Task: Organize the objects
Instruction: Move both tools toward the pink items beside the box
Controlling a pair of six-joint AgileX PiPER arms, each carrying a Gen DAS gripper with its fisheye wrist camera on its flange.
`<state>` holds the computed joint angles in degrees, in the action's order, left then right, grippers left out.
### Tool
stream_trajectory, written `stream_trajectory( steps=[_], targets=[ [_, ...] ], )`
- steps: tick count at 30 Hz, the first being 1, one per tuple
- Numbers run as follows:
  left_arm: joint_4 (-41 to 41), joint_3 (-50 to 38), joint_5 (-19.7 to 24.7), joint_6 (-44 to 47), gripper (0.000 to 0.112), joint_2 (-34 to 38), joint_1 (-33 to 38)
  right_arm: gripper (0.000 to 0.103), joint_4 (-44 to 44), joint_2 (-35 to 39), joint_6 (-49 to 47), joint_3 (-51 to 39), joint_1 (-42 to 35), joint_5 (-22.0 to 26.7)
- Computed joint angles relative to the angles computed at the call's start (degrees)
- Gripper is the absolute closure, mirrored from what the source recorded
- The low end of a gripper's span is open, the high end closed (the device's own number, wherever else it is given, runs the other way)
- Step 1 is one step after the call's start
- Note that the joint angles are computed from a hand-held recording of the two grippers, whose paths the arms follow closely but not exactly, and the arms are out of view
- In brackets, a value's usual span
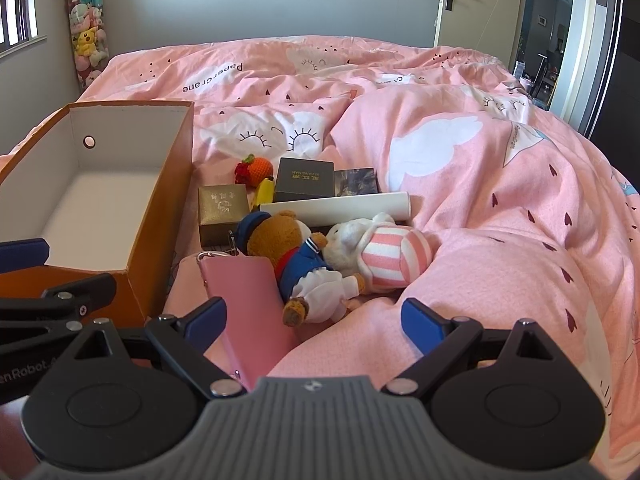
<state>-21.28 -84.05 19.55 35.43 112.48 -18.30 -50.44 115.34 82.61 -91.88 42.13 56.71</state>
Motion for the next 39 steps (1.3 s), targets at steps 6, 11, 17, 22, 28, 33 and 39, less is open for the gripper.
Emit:
stream_trajectory(
  steps=[6, 11, 17, 22, 28, 33, 39],
  targets=[
    [0.14, 0.01, -0.04, -0.13, 0.033, 0.0, -0.05, 0.009, -0.02, -0.03, 0.06, 0.09, 0.0, -0.06],
    [0.26, 0.02, -0.1, -0.22, 0.033, 0.01, -0.1, 0.009, -0.01, 0.05, 0.06, 0.06, -0.01, -0.07],
    [0.32, 0.0, -0.13, -0.26, 0.033, 0.03, -0.13, 0.009, 0.05, 0.04, -0.01, 0.11, -0.04, -0.13],
    [-3.7, 0.12, 0.36, 4.1, 0.034, 0.26, 0.1, 0.011, -0.12, -0.07, 0.44, 0.55, -0.04, -0.44],
    [-8.55, -0.66, 2.82, 10.19, 0.059, 0.72, 0.54, 0.039, 2.03, -1.03, -0.98, 2.54, -1.14, -4.55],
    [-6.69, -1.08, 2.91, 8.91, 0.068, 0.89, 0.32, 0.055, 5.48, -0.84, -6.89, 2.23, -2.06, -9.04],
    [-6.86, -3.55, 9.68, 8.93, 0.084, 1.49, 1.68, 0.056, 12.21, 2.06, -19.14, -2.01, -2.77, -11.47]
  ],
)
